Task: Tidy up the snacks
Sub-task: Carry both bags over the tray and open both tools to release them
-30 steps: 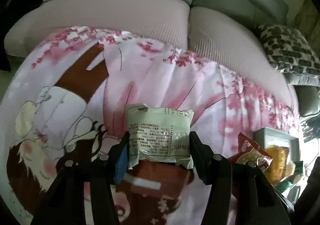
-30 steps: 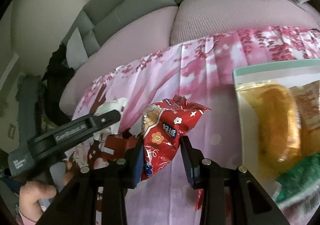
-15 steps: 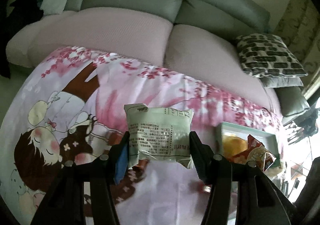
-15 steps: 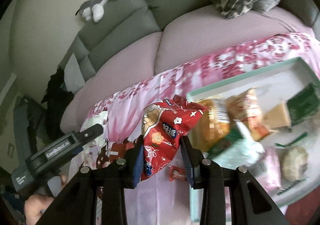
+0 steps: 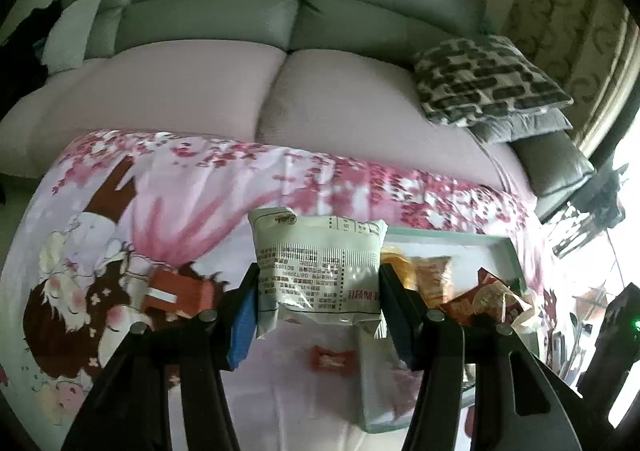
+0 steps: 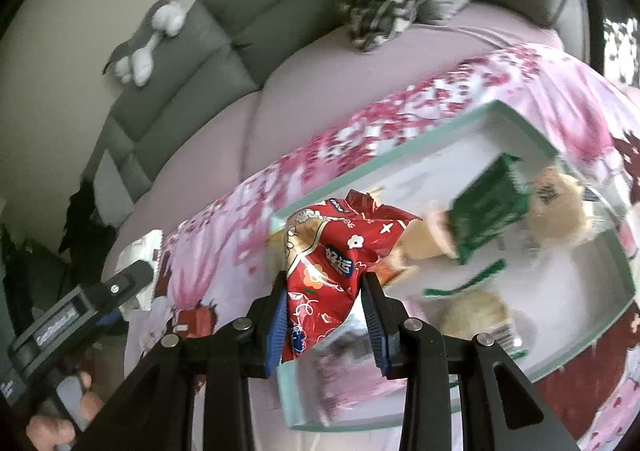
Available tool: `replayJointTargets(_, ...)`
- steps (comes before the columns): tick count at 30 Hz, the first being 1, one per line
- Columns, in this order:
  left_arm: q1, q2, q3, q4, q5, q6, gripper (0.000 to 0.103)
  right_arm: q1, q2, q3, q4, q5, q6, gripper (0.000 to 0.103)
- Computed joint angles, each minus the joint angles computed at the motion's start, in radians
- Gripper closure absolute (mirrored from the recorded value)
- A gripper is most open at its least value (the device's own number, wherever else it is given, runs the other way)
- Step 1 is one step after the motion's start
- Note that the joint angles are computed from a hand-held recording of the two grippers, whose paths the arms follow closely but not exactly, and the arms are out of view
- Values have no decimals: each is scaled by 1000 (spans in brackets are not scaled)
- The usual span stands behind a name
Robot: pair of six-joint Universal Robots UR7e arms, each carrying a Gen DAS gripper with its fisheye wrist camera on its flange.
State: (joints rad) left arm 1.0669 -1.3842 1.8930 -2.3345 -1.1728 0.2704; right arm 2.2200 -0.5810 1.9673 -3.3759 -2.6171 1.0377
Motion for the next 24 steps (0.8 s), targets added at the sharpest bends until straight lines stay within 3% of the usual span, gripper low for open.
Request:
replayJointTargets(6,-52,-11,57,-7,5,5,45,7,-40,79,-15,-38,80,65)
replayJointTargets(24,-167,-9,173,-3,6,23,45,26,-91,245,-165,-101,190,65)
